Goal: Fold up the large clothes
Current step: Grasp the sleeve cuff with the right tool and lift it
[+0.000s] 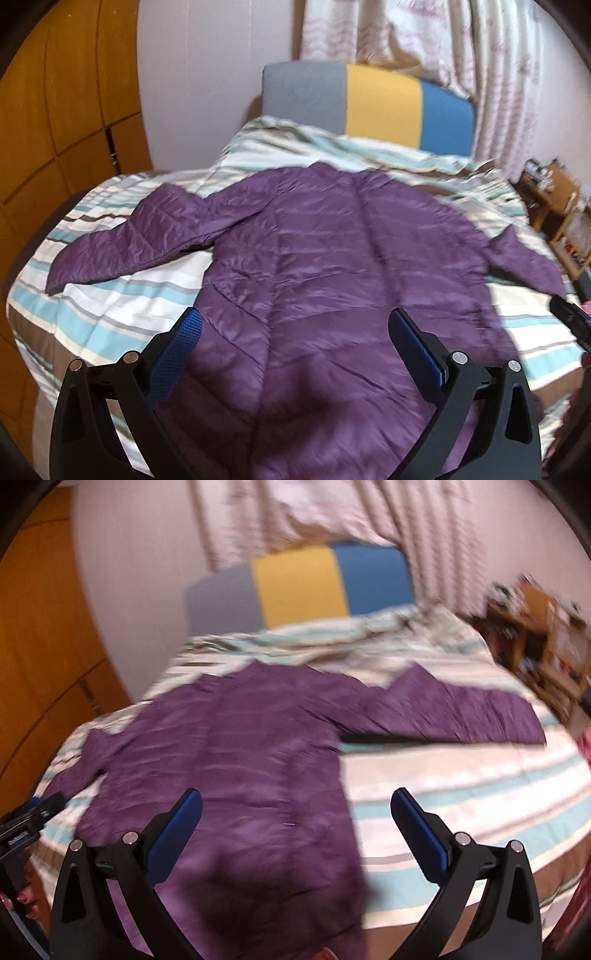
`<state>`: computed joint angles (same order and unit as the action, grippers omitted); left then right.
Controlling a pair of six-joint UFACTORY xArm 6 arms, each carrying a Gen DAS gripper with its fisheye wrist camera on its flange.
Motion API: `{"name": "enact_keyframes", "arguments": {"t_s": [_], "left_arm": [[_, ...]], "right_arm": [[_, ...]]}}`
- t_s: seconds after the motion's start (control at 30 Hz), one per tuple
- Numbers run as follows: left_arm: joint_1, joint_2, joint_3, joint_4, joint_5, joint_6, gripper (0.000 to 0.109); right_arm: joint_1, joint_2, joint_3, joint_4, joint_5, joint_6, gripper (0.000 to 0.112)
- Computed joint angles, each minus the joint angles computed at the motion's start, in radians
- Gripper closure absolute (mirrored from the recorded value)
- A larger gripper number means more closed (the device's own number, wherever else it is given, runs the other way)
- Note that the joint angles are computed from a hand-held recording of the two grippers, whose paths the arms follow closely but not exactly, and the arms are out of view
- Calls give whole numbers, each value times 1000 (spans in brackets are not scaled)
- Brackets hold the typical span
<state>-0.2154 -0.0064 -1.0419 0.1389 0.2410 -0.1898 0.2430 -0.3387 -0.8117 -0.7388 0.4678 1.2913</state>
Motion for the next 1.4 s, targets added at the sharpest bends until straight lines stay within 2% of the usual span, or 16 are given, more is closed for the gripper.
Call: {"name": "enact_keyframes", "arguments": {"t_s": [0.1, 0.23, 0.33, 0.4, 0.47, 0.57, 0.6, 0.8, 0.9, 1.0, 1.07, 1.1, 1.13, 1.23, 1.3, 1.4], "left_arm": [[19, 109, -91, 45, 18, -32, 9], [45, 270, -251, 216, 52, -194, 9], [55, 375, -370, 307, 93, -283, 9], [62, 435, -435, 302, 99, -290, 9], [66, 486, -499, 333, 133, -328, 9], [72, 552, -586, 294, 185, -322, 9], [73, 573, -617, 258, 210, -304, 9], [81, 638, -695, 255, 259, -309, 9], [83, 644, -694, 226, 260, -293, 9], [83, 646, -689, 226, 255, -295, 9], [84, 645, -686, 217, 254, -288, 9], [85, 648, -685, 200, 250, -280, 9], [87, 649, -684, 179, 247, -267, 9], [89, 651, -685, 155, 242, -255, 9], [89, 651, -682, 162, 238, -261, 9], [90, 644, -668, 197, 225, -288, 9]], "right_arm": [[-77, 34, 21, 122, 20, -60, 11], [-251, 65, 91, 129, -102, 31, 11], [-375, 89, 123, 24, -224, 177, 11], [-448, 111, 123, -72, -270, 298, 17], [-500, 130, 120, -92, -289, 351, 31], [-589, 179, 110, -125, -359, 440, 38], [-624, 196, 99, -184, -384, 513, 39], [-697, 227, 56, -343, -405, 717, 42], [-747, 235, 47, -446, -422, 854, 52], [-783, 264, 9, -526, -435, 956, 54], [-807, 267, -2, -588, -448, 1043, 67], [-821, 270, 0, -562, -455, 1023, 74], [-833, 267, 3, -569, -463, 1033, 88], [-849, 242, 32, -526, -468, 995, 97], [-819, 195, 49, -496, -396, 932, 99], [-700, 135, 22, -474, -202, 753, 100]]}}
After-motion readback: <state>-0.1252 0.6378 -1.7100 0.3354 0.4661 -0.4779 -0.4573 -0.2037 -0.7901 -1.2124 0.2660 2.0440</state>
